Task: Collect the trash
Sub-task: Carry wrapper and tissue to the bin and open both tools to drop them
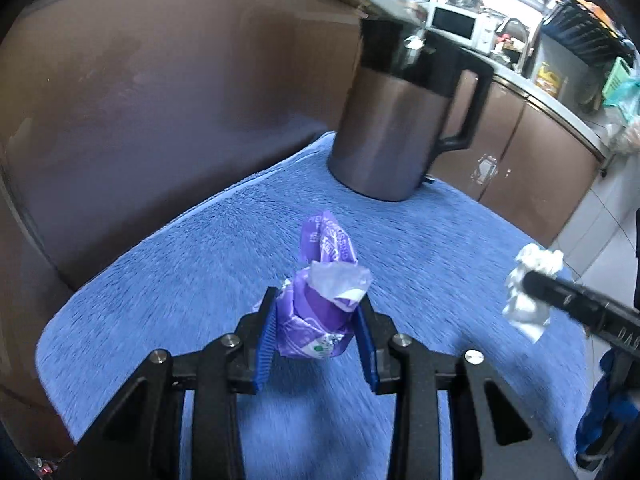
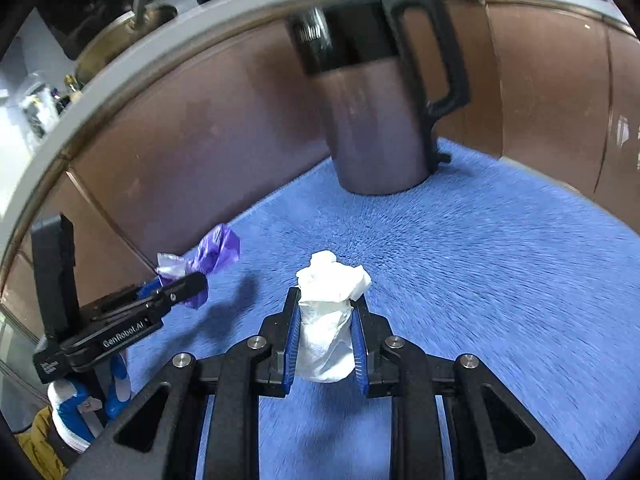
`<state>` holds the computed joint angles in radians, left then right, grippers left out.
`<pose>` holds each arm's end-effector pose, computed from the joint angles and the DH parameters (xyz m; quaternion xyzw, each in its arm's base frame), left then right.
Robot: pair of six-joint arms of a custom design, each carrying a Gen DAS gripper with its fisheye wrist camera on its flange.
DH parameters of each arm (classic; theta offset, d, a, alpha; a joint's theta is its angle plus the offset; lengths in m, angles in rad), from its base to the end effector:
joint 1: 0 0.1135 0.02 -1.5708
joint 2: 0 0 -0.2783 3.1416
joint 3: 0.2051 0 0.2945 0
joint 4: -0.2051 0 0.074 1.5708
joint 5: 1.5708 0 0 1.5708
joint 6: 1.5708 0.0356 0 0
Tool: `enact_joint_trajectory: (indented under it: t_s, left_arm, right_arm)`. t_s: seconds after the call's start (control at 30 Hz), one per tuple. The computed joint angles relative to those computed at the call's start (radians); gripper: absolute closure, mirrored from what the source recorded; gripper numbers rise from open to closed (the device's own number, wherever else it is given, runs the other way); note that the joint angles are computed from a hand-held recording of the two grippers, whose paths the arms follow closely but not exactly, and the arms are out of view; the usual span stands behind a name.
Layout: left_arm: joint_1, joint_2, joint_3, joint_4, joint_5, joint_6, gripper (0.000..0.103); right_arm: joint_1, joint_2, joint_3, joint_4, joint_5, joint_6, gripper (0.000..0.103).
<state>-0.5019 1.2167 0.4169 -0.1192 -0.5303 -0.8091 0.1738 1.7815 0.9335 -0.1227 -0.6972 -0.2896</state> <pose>0.2111 -0.0953 0.1263 -0.2228 0.8907 0.0085 0.3963 0.3616 0.0867 0.1255 -0.3044 0.8507 0.3097 0.2962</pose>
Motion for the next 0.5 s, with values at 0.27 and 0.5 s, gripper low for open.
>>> enact_joint_trajectory:
  t_s: [0.27,0.5]
  left_arm:
    - [-0.343,-0.183,0.082,-0.385,-0.234,-0.246,0.069]
    - [-0.594,-0.071,0.284,-0.548,-0.368,-0.364,0.069]
  right_arm:
    - [-0.299,-0.304,-0.158,-0.192,-0.146,-0.169,0.08]
    - [-0.658,-0.409,-0.105,-0.497,-0.295,-0.455,0.079]
